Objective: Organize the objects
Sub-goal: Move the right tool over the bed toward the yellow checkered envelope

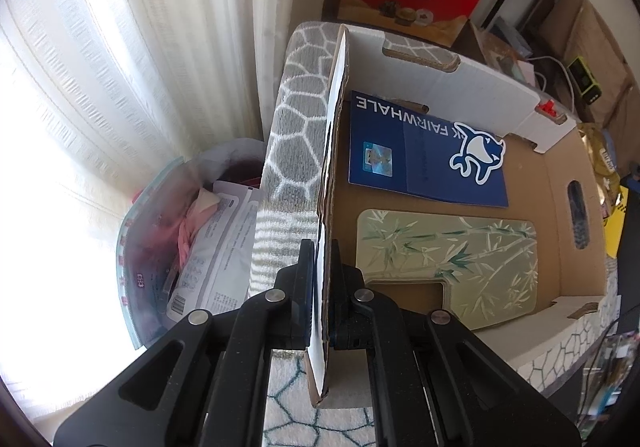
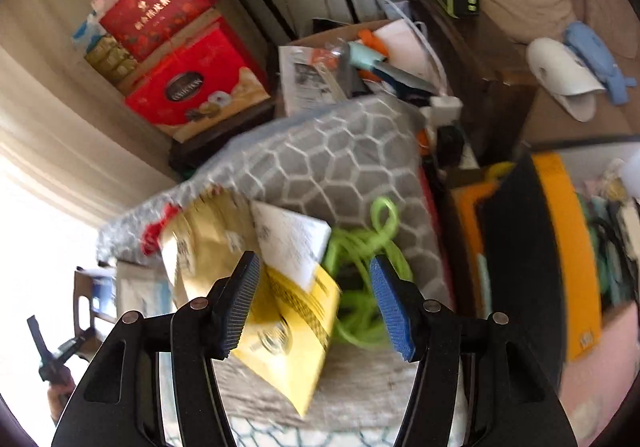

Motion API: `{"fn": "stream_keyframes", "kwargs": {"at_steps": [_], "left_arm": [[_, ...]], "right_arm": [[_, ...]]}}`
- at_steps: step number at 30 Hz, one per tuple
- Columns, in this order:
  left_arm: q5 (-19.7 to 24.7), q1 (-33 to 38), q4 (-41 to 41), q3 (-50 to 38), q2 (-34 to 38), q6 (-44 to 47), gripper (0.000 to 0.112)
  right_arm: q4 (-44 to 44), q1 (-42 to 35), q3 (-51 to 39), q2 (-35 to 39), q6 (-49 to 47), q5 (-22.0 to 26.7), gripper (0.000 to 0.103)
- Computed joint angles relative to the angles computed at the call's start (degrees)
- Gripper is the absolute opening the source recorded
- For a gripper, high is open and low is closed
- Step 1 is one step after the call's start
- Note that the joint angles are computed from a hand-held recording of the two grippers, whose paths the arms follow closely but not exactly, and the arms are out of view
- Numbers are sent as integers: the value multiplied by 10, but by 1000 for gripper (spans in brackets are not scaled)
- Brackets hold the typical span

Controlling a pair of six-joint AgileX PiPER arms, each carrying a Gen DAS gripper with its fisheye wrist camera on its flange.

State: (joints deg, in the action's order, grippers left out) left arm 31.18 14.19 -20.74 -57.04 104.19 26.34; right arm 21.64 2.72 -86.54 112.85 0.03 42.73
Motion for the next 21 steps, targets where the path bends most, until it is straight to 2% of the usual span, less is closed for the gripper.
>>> {"fn": "stream_keyframes", "kwargs": {"at_steps": [3, 8, 11, 14, 16, 21], "left_arm": [[-2, 0, -2, 0, 4, 0, 5], [4, 2, -1, -5, 7, 2, 5], [5, 2, 0, -7, 8, 0, 5], [5, 3, -2, -8, 9, 2, 5], [5, 1, -1, -10, 11, -1, 5], [4, 2, -1, -10, 11, -3, 5]], "right_arm": [[-12, 7, -71, 53, 9, 35, 47], [-56, 21, -146, 112, 31, 71, 45], [-18, 10, -162, 133, -1, 93, 35], [11, 3, -143, 125, -40, 86, 30], [34, -2, -120, 111, -69, 72, 13], [59, -2, -78, 76, -112, 58, 6]]}}
